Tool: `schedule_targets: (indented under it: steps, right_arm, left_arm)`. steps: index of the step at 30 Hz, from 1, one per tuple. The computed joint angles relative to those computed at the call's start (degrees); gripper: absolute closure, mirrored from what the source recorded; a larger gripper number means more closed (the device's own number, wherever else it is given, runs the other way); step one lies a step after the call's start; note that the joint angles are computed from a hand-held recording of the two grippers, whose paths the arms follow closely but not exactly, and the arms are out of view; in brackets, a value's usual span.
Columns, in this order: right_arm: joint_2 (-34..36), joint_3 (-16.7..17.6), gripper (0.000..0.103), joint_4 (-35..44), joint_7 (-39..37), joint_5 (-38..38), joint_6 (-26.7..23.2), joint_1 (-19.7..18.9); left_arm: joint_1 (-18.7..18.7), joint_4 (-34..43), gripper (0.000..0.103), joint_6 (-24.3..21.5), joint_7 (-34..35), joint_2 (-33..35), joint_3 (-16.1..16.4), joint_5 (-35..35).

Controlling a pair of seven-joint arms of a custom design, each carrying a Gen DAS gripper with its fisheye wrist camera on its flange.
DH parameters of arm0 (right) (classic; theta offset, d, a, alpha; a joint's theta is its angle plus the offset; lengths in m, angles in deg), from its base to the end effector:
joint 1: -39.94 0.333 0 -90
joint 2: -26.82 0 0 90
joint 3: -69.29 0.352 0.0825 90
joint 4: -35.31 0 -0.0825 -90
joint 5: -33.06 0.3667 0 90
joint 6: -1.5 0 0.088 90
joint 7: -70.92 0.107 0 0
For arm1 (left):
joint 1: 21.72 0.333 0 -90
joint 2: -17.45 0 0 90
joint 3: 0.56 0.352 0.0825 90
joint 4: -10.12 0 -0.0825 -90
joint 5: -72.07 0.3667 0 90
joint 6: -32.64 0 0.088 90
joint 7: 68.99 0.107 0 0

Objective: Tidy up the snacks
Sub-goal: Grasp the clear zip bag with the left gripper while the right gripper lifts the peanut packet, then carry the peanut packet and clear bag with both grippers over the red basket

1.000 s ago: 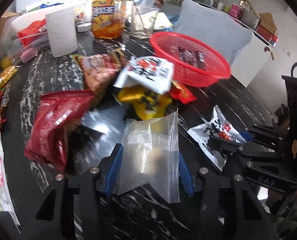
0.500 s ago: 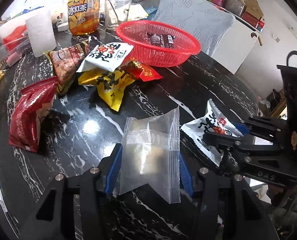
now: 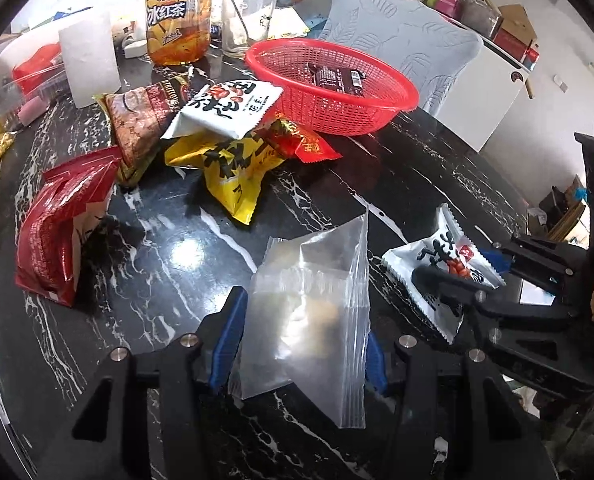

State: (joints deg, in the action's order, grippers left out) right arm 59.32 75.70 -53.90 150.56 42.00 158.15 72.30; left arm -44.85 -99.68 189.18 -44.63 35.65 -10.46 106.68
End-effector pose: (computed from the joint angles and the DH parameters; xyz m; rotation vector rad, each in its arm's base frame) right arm 0.5975 0.4483 0.4269 -2.2913 1.0698 -0.2319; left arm 0.5406 -0.3647 0.4275 -2.0464 1.8595 -0.7346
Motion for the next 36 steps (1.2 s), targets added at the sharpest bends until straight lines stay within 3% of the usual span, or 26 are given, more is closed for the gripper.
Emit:
schedule_targets:
  steps: [1, 4, 22, 36]
  right_arm:
    - [0.0, -1.2, 0.073, 0.0, 0.9, -1.1, 0.4, 1.0]
    - [0.1, -0.5, 0.075, 0.1, 1.2, -0.4, 0.4, 0.3]
    - [-1.6, 3.6, 0.075, -0.8, -2.5, 7.5, -1.2, -3.8]
    - [-2.1, 2.0, 0.075, 2.8, -4.4, 7.1, 1.7, -3.4]
  left_arm:
    - [-0.1, -0.1, 0.057, -0.5, -0.1, -0.2, 0.1, 0.0]
    - [0.2, -0.3, 0.059, -0.6, 0.2, -0.4, -0.3, -0.7]
    - [0.4, 3.7, 0.059, 1.0, 6.2, 0.7, -1.0, -4.2]
    - [-2.2, 12.0, 0.059, 0.1, 4.8, 1.9, 2.2, 2.7]
